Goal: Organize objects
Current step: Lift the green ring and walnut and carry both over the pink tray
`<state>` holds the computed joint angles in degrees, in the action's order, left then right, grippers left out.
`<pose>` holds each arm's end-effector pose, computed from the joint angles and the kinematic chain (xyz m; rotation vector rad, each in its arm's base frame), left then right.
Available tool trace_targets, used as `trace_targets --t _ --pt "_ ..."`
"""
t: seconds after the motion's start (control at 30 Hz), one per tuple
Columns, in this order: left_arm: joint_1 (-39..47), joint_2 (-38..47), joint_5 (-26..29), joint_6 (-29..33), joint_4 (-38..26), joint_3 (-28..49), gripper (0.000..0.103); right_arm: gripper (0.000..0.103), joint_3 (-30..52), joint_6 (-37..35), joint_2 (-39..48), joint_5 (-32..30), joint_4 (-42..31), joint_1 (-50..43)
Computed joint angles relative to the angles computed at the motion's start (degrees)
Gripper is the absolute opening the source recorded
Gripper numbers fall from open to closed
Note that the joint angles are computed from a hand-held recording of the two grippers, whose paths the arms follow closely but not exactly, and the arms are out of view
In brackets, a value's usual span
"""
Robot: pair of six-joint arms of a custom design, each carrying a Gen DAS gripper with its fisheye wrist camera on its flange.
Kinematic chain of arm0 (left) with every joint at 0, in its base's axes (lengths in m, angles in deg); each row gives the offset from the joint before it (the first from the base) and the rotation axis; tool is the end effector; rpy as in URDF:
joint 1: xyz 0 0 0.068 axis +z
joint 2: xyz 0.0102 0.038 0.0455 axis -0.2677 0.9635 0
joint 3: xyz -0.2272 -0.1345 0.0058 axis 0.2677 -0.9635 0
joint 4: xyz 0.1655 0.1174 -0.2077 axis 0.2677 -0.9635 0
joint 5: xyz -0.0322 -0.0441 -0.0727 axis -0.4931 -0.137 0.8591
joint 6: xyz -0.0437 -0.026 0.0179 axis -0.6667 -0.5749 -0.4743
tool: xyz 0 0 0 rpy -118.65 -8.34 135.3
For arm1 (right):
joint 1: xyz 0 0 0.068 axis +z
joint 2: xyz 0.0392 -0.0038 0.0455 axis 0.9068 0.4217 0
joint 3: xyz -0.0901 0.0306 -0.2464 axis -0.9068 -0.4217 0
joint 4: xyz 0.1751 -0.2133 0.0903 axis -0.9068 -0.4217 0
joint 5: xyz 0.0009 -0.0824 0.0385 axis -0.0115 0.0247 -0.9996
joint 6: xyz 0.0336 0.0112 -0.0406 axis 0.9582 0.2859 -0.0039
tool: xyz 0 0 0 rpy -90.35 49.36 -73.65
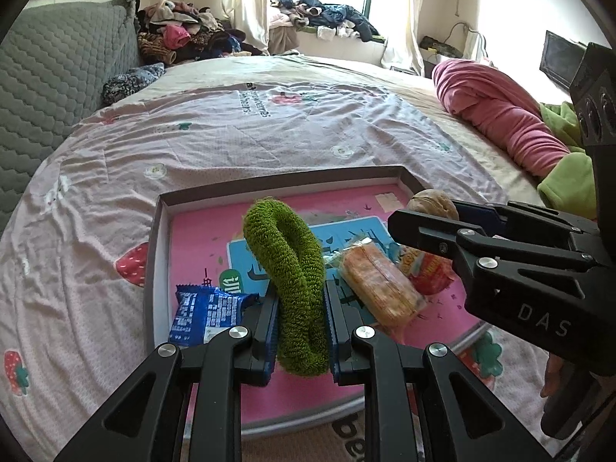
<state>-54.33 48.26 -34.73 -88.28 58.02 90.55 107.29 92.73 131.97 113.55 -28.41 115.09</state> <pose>0.1663 -0.1236 0.2005 0.2864 2.3907 -0.2126 0.1567 0.1578 0.2126 0.2225 2.3299 0.1462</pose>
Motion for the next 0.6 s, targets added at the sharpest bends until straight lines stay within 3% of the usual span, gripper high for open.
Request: trace_targets --t 0.6 --pt "3.41 8.91 2.12 2.41 10.52 -0.48 0.021 0.032 -2.72 -6.75 3.95 -4.31 9.19 -8.4"
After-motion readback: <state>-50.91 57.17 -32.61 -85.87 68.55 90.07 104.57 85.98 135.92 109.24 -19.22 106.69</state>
